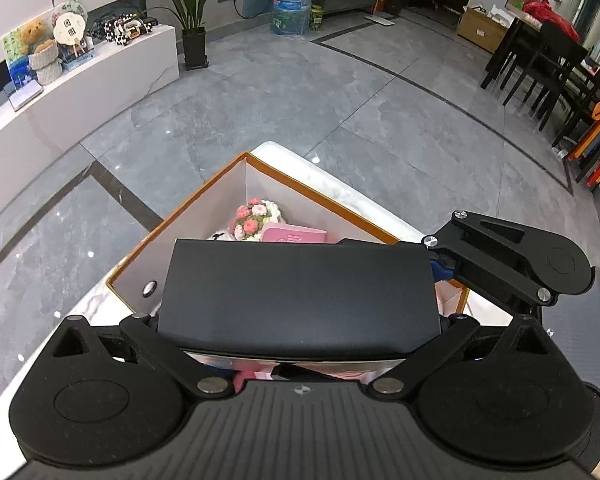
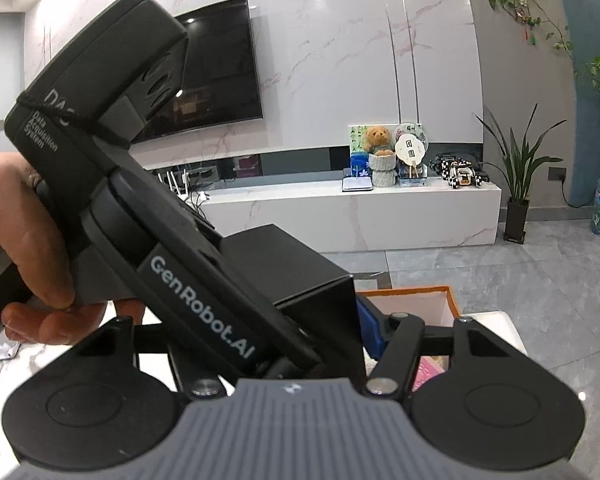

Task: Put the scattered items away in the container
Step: 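Lower the held UGREEN box and screwdriver into the orange box opening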

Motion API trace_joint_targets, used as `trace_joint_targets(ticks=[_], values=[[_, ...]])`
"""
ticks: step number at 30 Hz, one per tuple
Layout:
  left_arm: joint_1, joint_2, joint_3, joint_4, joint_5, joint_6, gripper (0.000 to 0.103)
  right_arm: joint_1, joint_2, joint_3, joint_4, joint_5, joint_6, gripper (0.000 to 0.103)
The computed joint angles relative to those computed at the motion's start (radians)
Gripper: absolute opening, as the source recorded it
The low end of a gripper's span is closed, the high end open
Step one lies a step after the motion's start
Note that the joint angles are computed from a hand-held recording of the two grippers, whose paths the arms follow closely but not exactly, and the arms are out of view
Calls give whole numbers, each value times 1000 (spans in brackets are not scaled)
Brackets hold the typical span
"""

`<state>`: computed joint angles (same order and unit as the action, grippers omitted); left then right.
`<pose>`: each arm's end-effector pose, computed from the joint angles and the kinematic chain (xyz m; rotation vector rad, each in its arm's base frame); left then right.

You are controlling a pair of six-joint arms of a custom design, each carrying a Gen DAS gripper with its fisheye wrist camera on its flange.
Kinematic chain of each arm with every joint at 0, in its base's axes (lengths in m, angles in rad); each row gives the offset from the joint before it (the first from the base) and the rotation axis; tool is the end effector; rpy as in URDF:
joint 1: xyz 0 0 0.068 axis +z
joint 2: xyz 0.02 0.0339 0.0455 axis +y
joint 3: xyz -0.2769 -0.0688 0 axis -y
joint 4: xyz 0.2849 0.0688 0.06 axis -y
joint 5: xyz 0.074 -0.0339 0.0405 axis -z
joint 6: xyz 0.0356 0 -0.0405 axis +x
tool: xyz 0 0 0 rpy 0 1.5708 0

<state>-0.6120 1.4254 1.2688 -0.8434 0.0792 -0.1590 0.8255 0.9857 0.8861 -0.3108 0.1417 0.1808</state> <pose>0.2683 -0.1918 0.3102 0.6170 2.5418 -0.3846 0.1778 0.1852 0.3321 -0.5483 1.9370 0.5105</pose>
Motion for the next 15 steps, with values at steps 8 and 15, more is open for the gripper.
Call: trace_joint_targets(ticks=[8, 15], values=[[117, -21, -36, 15, 191, -4, 103, 2, -8, -17, 10, -22, -17, 63], [159, 5, 6, -54, 270, 118, 103, -38, -33, -13, -25, -148, -9, 51]])
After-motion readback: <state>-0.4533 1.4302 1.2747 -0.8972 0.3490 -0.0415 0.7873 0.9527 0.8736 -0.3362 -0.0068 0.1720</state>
